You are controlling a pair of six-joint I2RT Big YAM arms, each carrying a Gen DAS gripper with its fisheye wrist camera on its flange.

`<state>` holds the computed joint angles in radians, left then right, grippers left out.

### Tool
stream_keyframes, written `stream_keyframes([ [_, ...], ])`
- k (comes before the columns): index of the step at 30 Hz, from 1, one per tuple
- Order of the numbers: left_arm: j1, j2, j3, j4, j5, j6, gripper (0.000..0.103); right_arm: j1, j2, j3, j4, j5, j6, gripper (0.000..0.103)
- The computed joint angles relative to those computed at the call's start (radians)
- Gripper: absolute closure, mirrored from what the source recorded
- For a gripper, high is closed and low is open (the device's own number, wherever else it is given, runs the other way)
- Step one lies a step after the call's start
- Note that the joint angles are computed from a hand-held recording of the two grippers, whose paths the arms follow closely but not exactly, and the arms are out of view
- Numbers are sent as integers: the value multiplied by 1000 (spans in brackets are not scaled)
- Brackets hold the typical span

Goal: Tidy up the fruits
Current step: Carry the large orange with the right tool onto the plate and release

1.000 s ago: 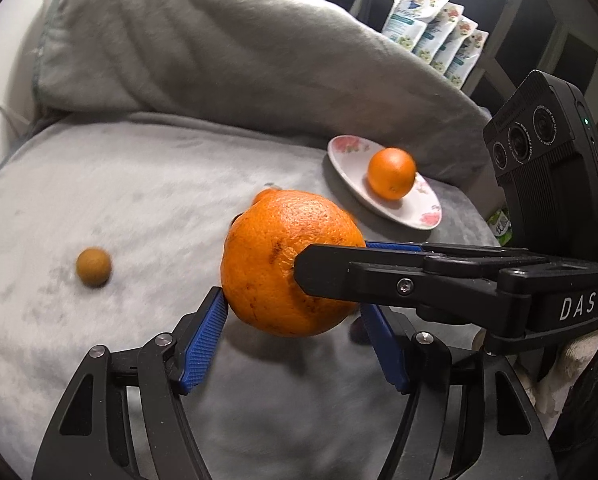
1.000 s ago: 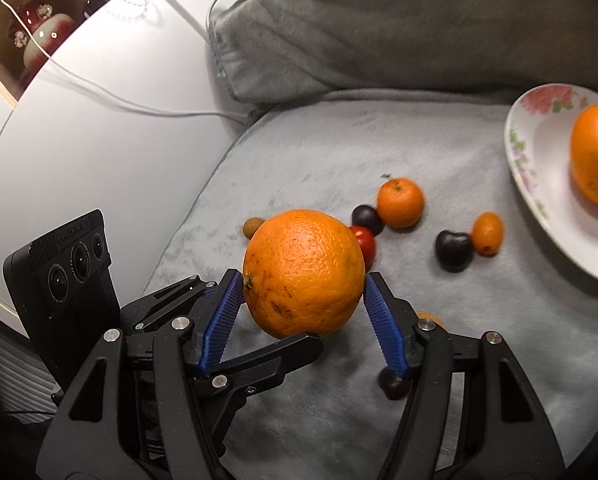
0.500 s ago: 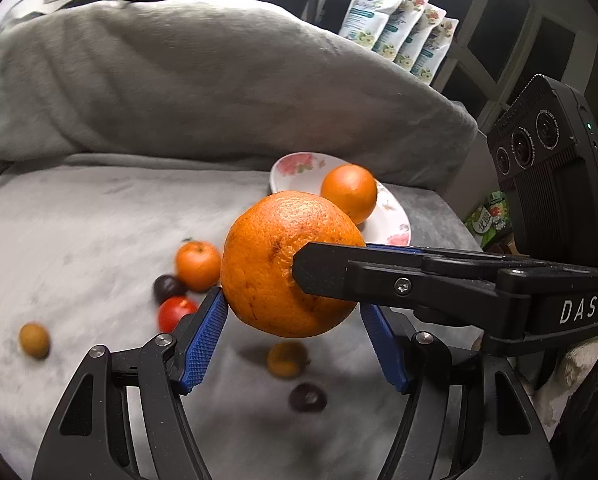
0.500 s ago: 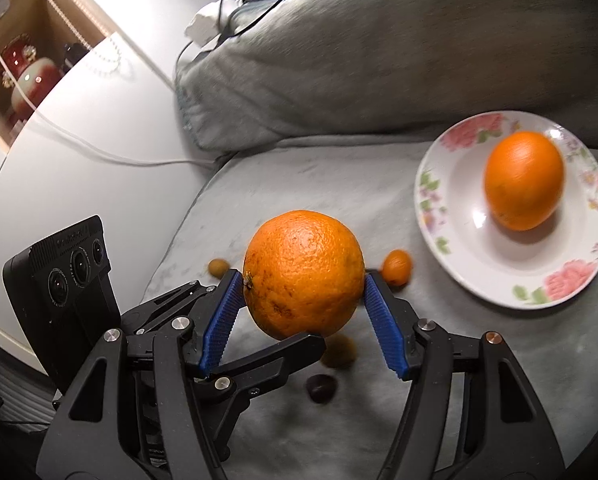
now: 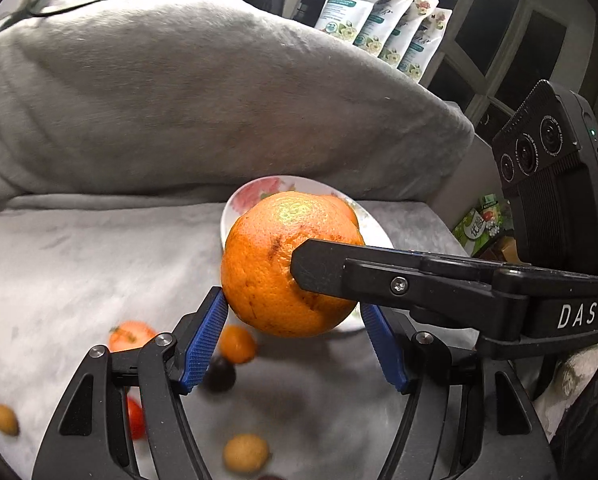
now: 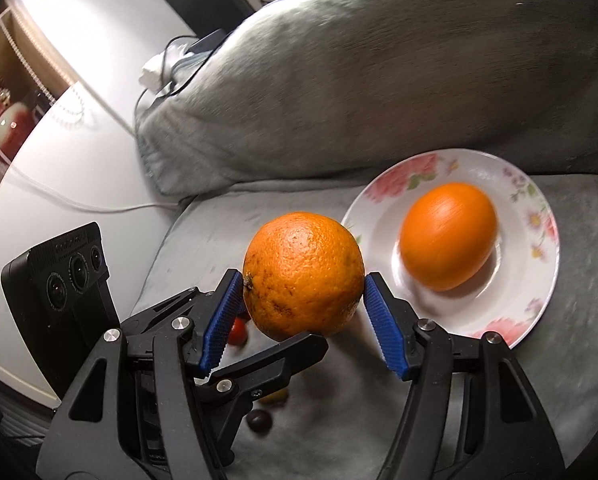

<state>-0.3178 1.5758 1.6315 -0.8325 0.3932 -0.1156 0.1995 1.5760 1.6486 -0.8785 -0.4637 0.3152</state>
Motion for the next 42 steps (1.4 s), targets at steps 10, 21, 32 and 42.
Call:
stream_keyframes([
  [10, -10, 90, 95, -47, -18, -13, 34, -43, 19, 31, 47, -30, 32, 39],
  [21, 9, 76, 80, -31, -41, -26, 35, -56, -20, 28, 91, 17, 56, 39],
  [32, 6, 62, 78, -43, -57, 5, 37, -56, -64, -19, 98, 42, 59, 39],
  [42, 19, 0, 24, -20, -66, 13, 37, -45, -107, -58, 89, 72, 40, 39],
])
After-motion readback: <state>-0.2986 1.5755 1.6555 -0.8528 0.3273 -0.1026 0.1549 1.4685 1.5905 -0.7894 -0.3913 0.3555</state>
